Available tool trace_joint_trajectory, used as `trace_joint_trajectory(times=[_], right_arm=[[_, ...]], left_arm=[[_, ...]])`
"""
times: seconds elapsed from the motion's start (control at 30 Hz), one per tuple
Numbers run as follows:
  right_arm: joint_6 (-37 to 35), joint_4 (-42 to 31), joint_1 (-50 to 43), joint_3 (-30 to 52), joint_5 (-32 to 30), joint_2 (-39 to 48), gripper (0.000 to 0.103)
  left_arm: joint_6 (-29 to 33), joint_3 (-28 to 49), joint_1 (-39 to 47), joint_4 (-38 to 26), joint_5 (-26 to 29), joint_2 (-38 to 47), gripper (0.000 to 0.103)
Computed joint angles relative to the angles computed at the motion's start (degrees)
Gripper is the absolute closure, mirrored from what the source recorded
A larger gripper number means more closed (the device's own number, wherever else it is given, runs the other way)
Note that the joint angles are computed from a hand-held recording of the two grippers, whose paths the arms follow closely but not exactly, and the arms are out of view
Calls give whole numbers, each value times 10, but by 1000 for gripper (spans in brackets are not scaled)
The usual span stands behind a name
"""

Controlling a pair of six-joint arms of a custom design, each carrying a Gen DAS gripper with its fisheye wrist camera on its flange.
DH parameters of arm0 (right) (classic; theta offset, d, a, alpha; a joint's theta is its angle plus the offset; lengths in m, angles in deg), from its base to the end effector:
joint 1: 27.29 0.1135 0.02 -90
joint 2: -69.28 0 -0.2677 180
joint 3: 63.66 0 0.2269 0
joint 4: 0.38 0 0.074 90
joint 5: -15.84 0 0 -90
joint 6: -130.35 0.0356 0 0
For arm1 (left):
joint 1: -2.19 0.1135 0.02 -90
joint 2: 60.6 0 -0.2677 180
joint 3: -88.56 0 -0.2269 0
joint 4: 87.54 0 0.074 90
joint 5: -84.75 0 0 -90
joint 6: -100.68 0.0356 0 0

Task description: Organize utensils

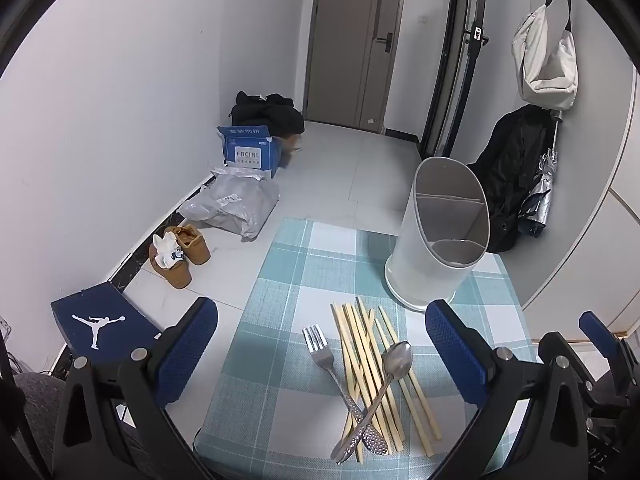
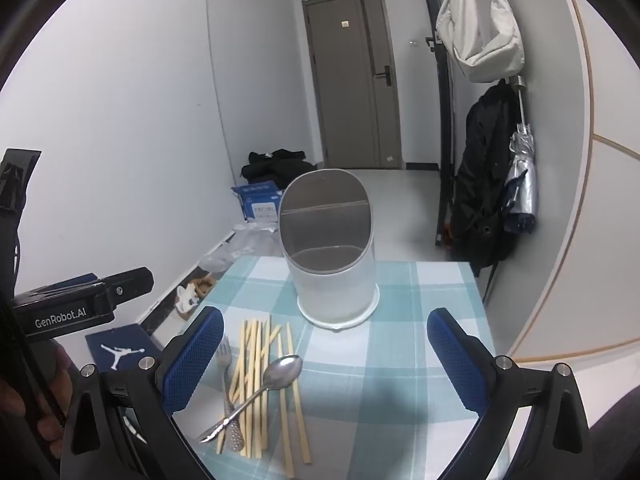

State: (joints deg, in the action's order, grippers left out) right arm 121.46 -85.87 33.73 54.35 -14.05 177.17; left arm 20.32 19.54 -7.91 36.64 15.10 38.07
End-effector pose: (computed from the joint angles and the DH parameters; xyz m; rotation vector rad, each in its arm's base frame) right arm 0.1960 0.2902 0.3194 0.5127 2.0125 -0.1374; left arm 0.3522 -0.0753 0.3526 0.5692 2.2365 -0.4169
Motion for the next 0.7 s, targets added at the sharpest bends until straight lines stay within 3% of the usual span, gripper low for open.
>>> trace_joint_trajectory(times=[0.53,0.7], right_arm=[[-16,32,-4,-35,-2,-16,0],[-6,13,-5,-20,-2,-8,0]], left_arm=[[1,1,-1,-1,3,1,1],[-2,3,0,-4,4,6,1]])
